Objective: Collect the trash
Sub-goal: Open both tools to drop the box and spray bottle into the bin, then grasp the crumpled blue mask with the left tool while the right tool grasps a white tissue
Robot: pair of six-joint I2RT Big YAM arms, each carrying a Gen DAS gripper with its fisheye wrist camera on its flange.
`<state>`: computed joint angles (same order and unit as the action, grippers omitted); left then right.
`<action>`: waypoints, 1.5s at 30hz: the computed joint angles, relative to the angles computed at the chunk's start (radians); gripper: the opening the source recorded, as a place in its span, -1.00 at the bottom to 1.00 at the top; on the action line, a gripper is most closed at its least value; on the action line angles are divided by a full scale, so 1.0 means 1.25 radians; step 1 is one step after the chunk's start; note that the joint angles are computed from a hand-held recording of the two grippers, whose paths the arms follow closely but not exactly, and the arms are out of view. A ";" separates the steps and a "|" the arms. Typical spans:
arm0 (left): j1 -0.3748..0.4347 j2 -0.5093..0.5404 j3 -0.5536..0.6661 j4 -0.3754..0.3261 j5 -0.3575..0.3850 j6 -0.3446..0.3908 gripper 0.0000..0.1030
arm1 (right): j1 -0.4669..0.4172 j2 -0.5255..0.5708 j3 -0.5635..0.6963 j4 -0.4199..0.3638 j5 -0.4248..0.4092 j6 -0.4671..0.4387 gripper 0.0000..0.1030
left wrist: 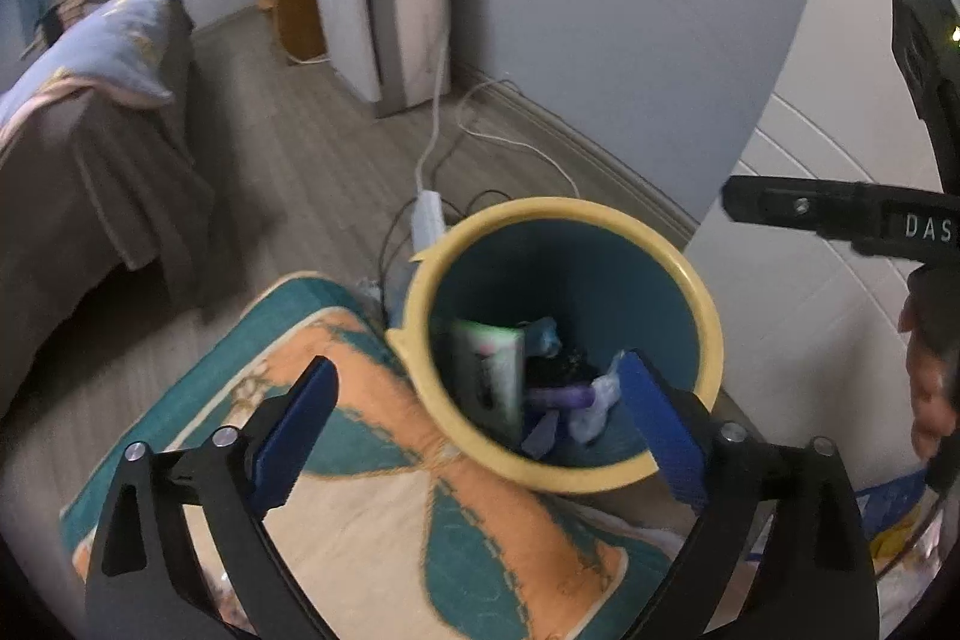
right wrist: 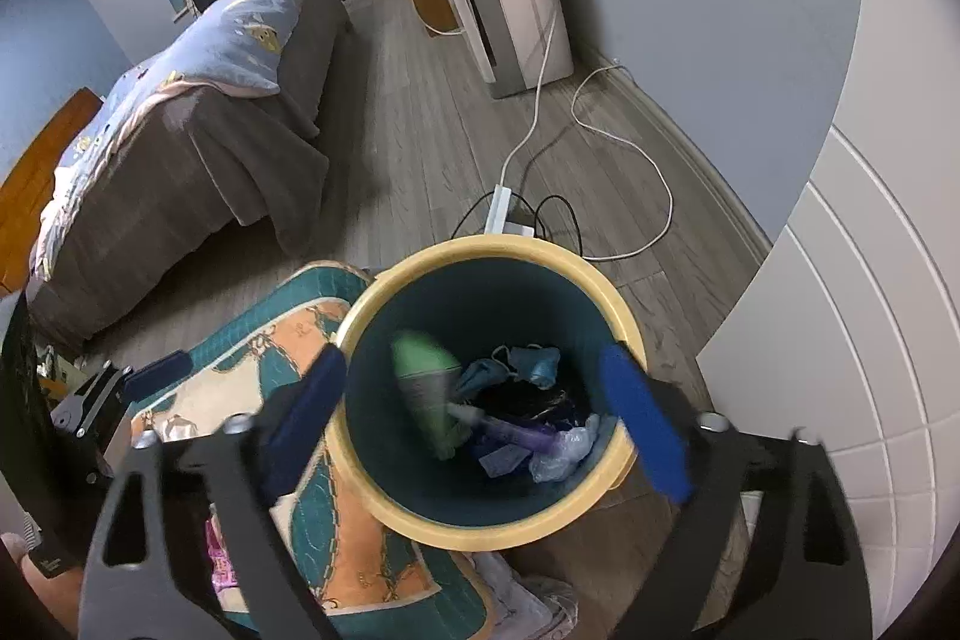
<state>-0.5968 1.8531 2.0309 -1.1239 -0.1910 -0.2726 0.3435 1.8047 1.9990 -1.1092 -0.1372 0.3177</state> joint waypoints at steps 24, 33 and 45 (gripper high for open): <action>0.047 -0.478 -0.455 -0.083 -0.263 -0.232 0.90 | 0.212 -0.001 0.127 -0.052 0.030 -0.028 0.89; 0.031 -0.574 -0.598 -0.107 -0.263 -0.297 0.90 | 0.314 0.040 0.111 -0.124 0.081 -0.007 0.89; 0.182 -0.645 -0.735 -0.134 -0.197 -0.424 0.90 | 0.408 0.205 0.305 -0.216 0.153 0.023 0.89</action>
<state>-0.3691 1.0469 1.1117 -1.2911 -0.4368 -0.8029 0.8530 2.0608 2.3807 -1.3796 0.0541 0.3459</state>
